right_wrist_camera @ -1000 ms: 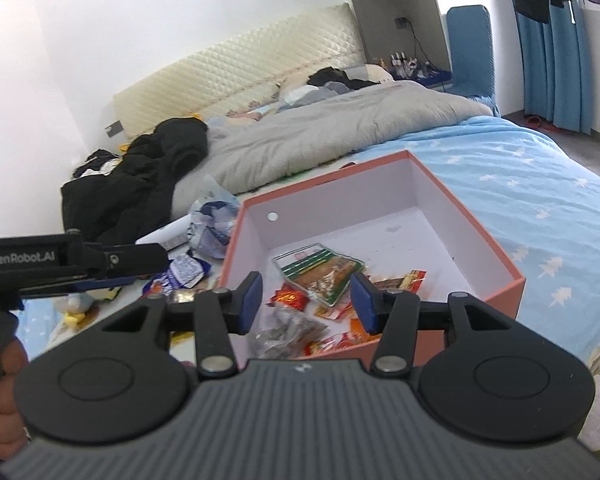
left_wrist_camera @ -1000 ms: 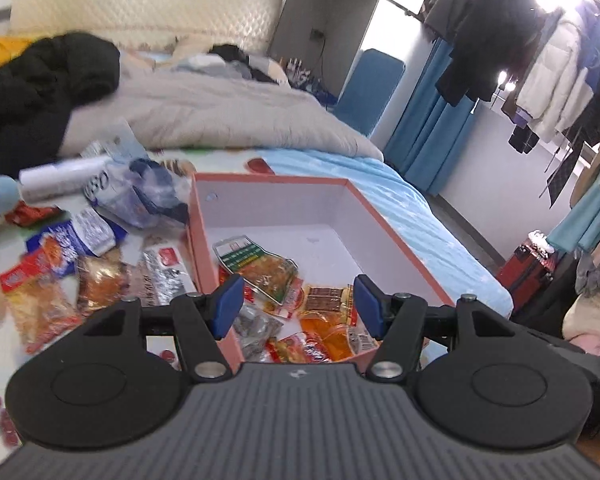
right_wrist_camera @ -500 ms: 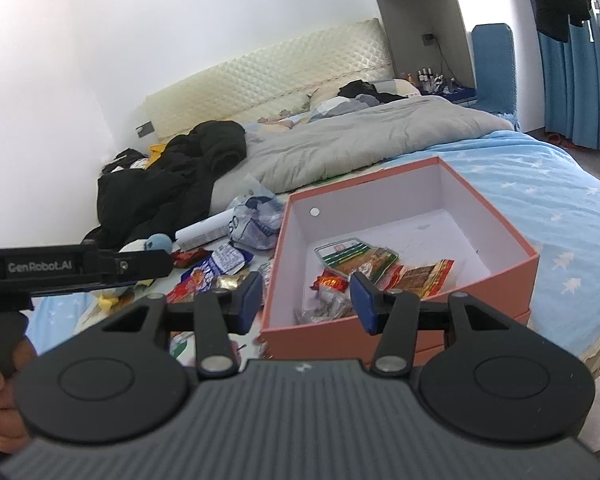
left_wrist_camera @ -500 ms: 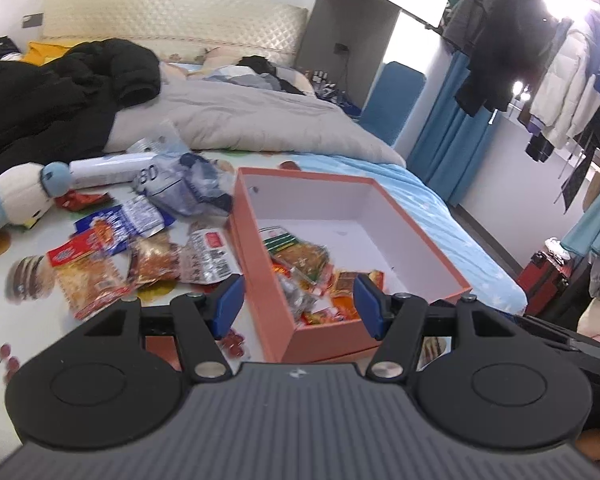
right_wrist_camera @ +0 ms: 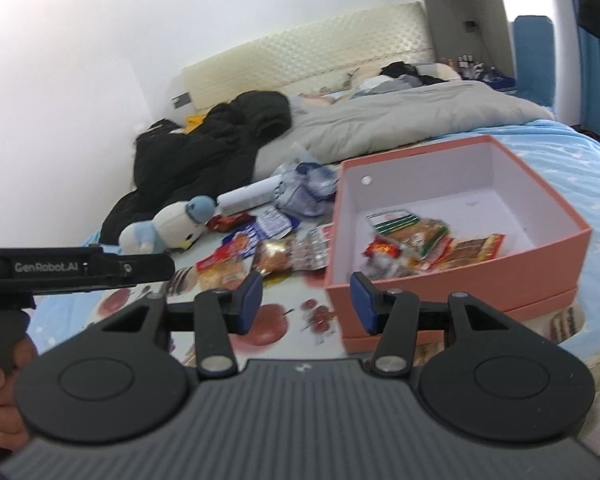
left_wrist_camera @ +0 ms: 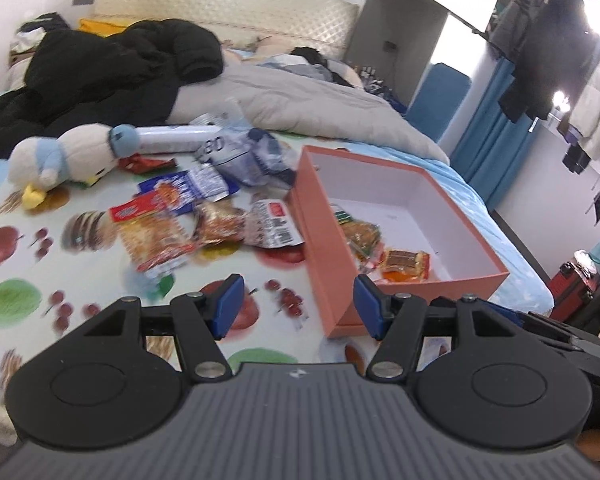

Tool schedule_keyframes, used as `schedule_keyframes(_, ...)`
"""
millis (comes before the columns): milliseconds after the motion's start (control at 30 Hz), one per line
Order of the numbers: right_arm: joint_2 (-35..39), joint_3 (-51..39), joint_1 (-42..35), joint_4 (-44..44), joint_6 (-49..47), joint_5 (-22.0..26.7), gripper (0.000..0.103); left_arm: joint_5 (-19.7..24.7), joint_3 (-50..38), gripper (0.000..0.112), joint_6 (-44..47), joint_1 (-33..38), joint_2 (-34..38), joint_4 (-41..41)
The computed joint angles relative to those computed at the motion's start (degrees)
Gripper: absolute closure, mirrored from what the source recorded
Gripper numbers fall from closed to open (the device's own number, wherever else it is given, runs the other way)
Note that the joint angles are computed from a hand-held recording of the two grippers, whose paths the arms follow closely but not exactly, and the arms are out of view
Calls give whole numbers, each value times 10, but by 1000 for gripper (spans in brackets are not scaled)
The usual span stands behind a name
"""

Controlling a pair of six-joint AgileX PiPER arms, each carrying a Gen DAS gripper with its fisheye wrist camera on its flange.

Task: Organize snacks
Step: 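Withdraw both grippers from the box back toward the snack pile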

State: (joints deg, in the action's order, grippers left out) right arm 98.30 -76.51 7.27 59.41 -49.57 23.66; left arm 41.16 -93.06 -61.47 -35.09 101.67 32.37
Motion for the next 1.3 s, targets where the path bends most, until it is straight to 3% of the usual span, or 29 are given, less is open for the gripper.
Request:
schedule_keyframes(400,-11,38,59,-19,23,8,51,-11,170,46,-149,-4,-84,47)
schedule_keyframes(633,6,31,91,-72,51,-13,51,-46,233,46,-188,19,-95,52)
schedule_keyframes(1000,93,-71,137,-251,178,-42,51,-122,213,40,-118,122,-22,16)
schedule_keyframes(1133,150,-145,152,-358,265,-33,43,-164,176,38,-55,176,33,-42)
schedule_keyframes(1300,225,-236,172,-471,331,-29,43,-151,80,28,6,210,124,-75)
